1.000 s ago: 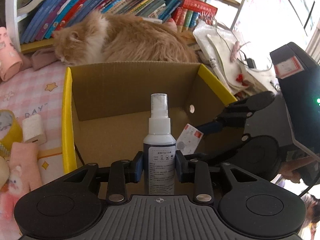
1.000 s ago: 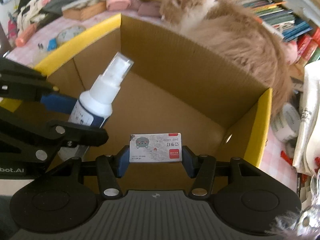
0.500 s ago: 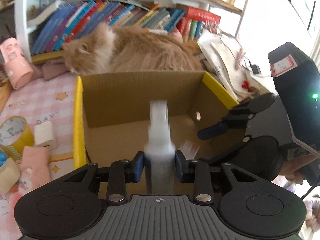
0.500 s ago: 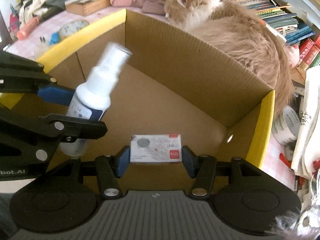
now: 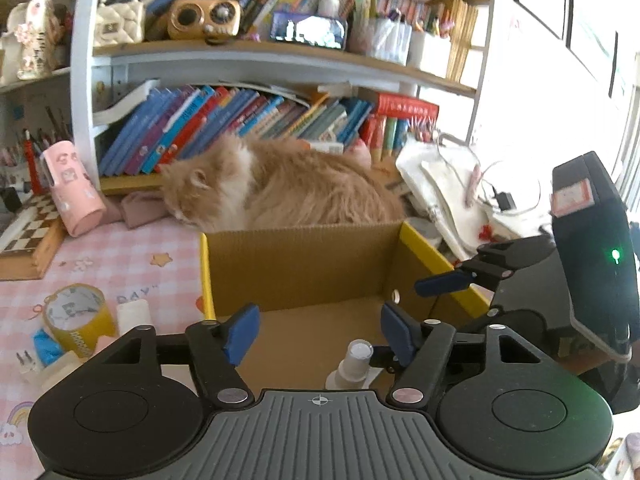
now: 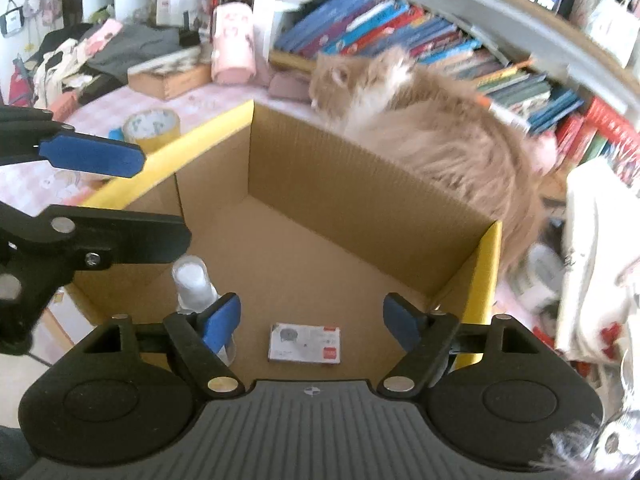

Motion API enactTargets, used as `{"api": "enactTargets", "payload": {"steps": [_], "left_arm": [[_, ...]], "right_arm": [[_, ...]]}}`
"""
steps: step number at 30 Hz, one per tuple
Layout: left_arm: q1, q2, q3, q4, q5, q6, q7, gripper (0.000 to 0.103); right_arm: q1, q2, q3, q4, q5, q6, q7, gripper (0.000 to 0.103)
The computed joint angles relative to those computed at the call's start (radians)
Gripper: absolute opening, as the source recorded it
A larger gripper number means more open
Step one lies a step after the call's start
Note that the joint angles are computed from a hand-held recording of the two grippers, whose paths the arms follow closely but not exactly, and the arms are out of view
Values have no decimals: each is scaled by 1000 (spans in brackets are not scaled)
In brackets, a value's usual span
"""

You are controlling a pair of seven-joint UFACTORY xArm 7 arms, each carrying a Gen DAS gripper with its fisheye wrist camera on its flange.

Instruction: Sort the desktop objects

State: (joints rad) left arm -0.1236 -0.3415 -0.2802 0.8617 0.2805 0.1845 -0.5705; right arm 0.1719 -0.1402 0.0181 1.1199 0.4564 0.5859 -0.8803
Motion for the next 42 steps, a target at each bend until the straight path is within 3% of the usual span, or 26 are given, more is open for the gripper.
{"api": "enactTargets", "payload": {"steps": [11, 18, 27, 31, 35, 42], "left_arm": [[14, -106, 16, -67, -59, 19, -46, 79], [33, -174, 25, -124, -76, 28, -40, 80], [22, -278, 79, -203, -106, 54, 56, 86], [-1, -324, 124, -245, -138, 59, 126, 87], [-35, -373, 173, -285, -181, 78, 207, 88], [-65, -487, 241, -356, -254, 150, 343, 89]], "right_arm": [[38, -103, -21, -95, 64, -140, 33, 79], [62, -158, -25, -162, 18, -235, 112, 79], [38, -249, 26, -275, -126, -352, 438, 79], [-29, -295, 93, -322, -230, -377, 620, 79], [-100, -350, 167, -365, -323, -366, 789, 80], [-157, -457, 265, -433, -438, -288, 1036, 80]]}}
